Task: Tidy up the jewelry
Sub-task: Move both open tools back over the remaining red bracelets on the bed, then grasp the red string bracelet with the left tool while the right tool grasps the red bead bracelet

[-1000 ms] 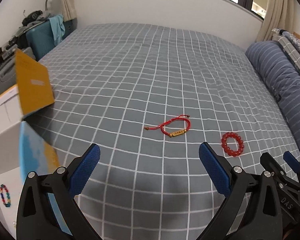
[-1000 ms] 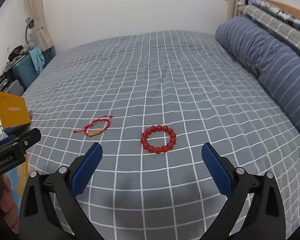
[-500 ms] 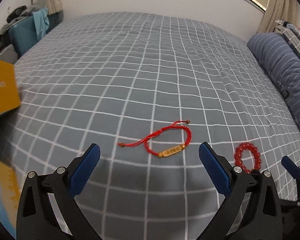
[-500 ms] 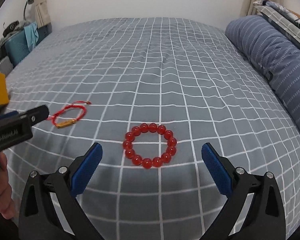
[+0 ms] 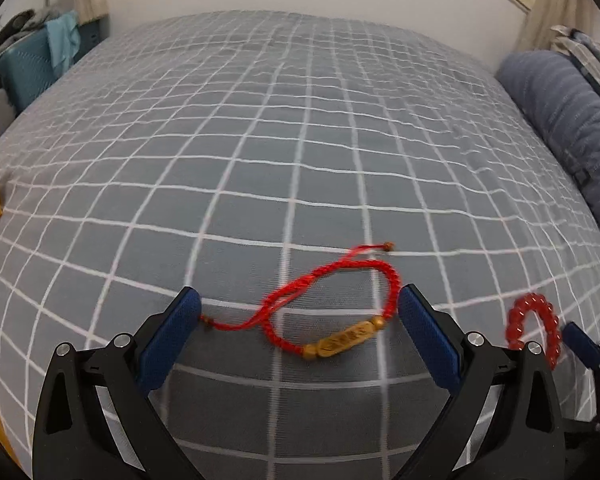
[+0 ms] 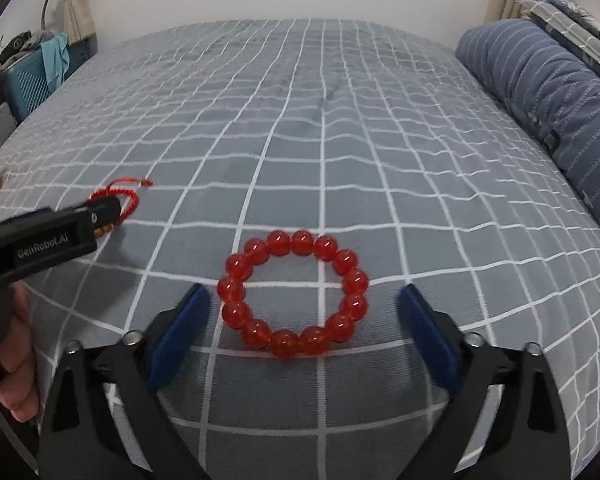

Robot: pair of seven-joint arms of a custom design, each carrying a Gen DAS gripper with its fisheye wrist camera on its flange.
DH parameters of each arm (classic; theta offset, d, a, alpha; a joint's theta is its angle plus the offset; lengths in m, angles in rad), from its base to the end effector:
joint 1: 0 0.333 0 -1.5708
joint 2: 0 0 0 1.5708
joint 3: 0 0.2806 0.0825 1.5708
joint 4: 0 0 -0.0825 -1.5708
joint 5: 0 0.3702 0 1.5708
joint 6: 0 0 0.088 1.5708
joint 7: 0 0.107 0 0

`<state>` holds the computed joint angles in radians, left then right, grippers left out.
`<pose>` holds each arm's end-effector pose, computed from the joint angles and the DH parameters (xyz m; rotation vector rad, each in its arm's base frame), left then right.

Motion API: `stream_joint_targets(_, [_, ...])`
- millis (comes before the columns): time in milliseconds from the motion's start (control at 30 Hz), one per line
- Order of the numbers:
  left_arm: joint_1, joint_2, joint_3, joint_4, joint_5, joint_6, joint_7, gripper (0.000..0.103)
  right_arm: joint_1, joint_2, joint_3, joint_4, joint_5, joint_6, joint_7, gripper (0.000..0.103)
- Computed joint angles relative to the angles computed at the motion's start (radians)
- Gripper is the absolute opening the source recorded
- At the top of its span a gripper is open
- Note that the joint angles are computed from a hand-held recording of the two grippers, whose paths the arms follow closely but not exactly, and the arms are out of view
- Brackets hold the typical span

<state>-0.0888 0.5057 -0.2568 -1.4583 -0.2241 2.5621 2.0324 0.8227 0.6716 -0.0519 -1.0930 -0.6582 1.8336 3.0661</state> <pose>0.6833 -0.2045 0.4424 -1.2971 2.4217 -0.8783 0.5410 0.4723 0.4288 -1.3201 2.3777 -0.8610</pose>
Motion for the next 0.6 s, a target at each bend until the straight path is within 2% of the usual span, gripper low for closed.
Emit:
stream_joint_targets(267, [-0.014,-0.003,0.001,-0.024,0.031,0.025,0.031,0.095,0.001,0.0,0.0,-0.008,-0.008,0.025,-0.008,0.073])
stream_joint_targets(333, [-0.016,0.004,0.002,-0.012,0.033,0.017,0.026,0.089,0.002,-0.005,-0.001,-0.017,-0.012,0.033,-0.006,0.066])
stream_joint_targets(433, [-0.02,0.013,0.007,-0.002,0.041,0.018,0.012,0.075,0.004,-0.002,-0.001,-0.016,-0.02,0.042,-0.015,0.055])
stream_joint_targets(600, [-0.014,0.0,0.004,-0.026,0.038,0.041,0.009,0.046,0.008,0.001,-0.002,-0.016,-0.028,0.06,-0.031,0.039])
